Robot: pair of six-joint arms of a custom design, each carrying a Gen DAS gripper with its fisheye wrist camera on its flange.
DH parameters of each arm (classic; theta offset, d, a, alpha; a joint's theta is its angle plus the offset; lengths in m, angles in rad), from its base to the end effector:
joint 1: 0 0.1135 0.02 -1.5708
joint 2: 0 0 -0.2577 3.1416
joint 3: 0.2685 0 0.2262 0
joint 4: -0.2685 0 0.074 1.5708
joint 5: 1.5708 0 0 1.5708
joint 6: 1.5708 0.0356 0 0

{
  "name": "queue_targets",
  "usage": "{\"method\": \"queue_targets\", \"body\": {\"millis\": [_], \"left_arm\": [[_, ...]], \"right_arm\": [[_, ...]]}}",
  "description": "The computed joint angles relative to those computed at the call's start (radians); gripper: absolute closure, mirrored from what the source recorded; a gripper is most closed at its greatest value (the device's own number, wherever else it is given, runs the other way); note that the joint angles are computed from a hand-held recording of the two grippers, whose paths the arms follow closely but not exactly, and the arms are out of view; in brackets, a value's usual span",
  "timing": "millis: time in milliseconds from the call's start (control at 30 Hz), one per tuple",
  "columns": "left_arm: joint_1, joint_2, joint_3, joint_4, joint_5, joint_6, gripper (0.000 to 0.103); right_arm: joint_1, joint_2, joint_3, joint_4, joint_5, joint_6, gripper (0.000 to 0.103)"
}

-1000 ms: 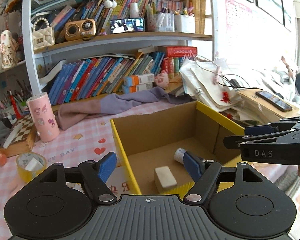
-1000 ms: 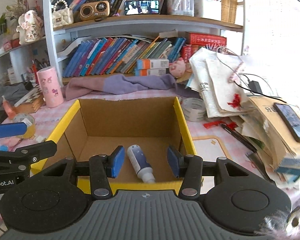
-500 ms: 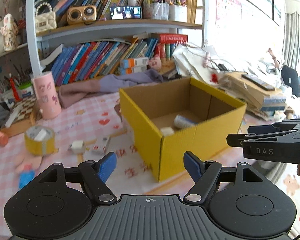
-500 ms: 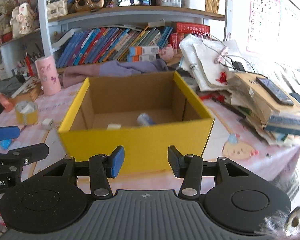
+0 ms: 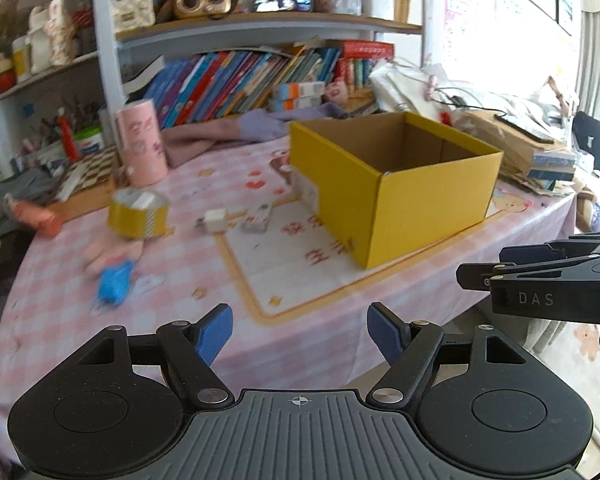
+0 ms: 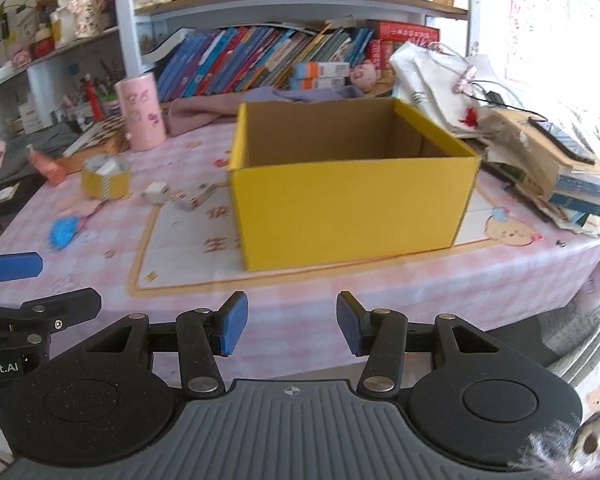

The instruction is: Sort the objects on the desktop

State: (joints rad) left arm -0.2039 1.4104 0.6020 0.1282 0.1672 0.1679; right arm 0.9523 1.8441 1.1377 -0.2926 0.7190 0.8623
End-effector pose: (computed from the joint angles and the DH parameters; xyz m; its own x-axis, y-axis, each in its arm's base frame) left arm 0.2512 -0.0580 0.1830 -0.5527 0.2826 -0.7840 0.4247 0.9049 0.0267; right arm 0.2214 0.2707 0.1810 -0.6259 0.1060 -0.7727 0.1058 0.9931 0.0505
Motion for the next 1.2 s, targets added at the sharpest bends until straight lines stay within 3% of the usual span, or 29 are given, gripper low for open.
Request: {"method": "queue_targets", "body": {"millis": [367,767,1200], "left_arm": [[0.13,-0.088,-0.069,-0.043,0.046,0.038,0.027],[0.245,-0.146,-0.103,-0.071,0.04,0.052,0.027],[0.26,-0.061,-0.066,-0.038,0.013,0.042,0.026]], "right_arm": [[0.063,0.101,0.13,-0.023,-0.06,-0.034,0.054],[0.079,0.201,0.27,-0.005,-0.147,-0.183,0.051],[0.048,0.26,0.343,0.029,-0.199,-0.28,0.048]]}}
